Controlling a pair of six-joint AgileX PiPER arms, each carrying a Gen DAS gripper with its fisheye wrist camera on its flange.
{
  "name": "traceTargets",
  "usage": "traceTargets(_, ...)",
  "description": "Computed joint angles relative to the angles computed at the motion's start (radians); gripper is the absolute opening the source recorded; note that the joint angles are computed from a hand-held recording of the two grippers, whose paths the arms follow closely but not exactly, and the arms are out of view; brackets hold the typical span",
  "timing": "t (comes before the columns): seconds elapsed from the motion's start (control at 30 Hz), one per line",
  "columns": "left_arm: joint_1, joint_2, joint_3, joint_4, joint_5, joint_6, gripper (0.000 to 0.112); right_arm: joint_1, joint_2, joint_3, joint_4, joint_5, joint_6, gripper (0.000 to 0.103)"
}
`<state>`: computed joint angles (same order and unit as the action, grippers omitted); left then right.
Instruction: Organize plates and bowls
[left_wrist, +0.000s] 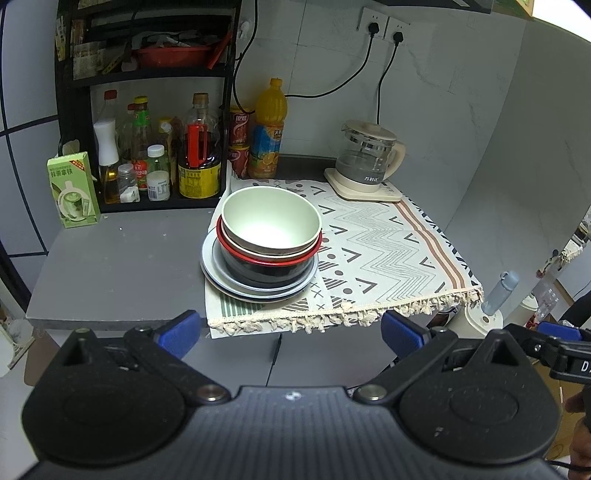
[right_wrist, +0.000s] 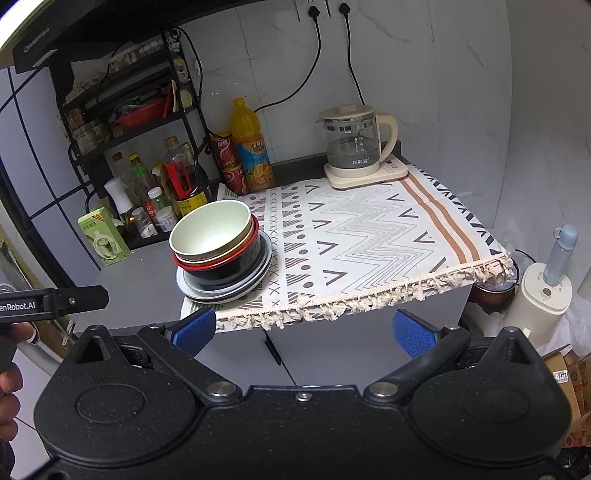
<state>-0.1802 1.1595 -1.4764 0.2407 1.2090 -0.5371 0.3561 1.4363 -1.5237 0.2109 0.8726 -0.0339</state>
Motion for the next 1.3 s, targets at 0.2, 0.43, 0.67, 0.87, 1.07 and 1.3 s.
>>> traceTargets(0.2, 0.008, -0.010, 0.011, -0.003, -0.006, 0.019, 0.103, 0.001, -0.011, 0.014, 0.011, -0.014, -0.007, 0.103)
traceTargets(0.43, 0.051, -0.023, 0.027, -0.030, -0.013, 0.045, 0.103, 0.016, -0.007, 0.017, 0.006, -0.016, -0.006, 0.103)
traceTargets(0.67, 0.058, -0.021, 0.033, -0.035, -0.014, 0.054, 0.103, 0.019, -0.004, 0.014, 0.001, -0.010, -0.001, 0.103)
traceTargets(0.87, 0.046, -0.019, 0.033, -0.021, -0.009, 0.045, 0.103, 0.017, 0.000, 0.013, 0.001, -0.009, -0.003, 0.103)
traceTargets(1.07, 0.043, -0.020, 0.037, -0.021, -0.011, 0.044, 0.103, 0.012, -0.002, 0.017, 0.005, -0.010, -0.009, 0.103)
traceTargets(1.3, 0.023, -0.013, 0.028, -0.007, 0.000, 0.030, 0.103, 0.007, -0.006, 0.024, 0.008, -0.012, -0.014, 0.103)
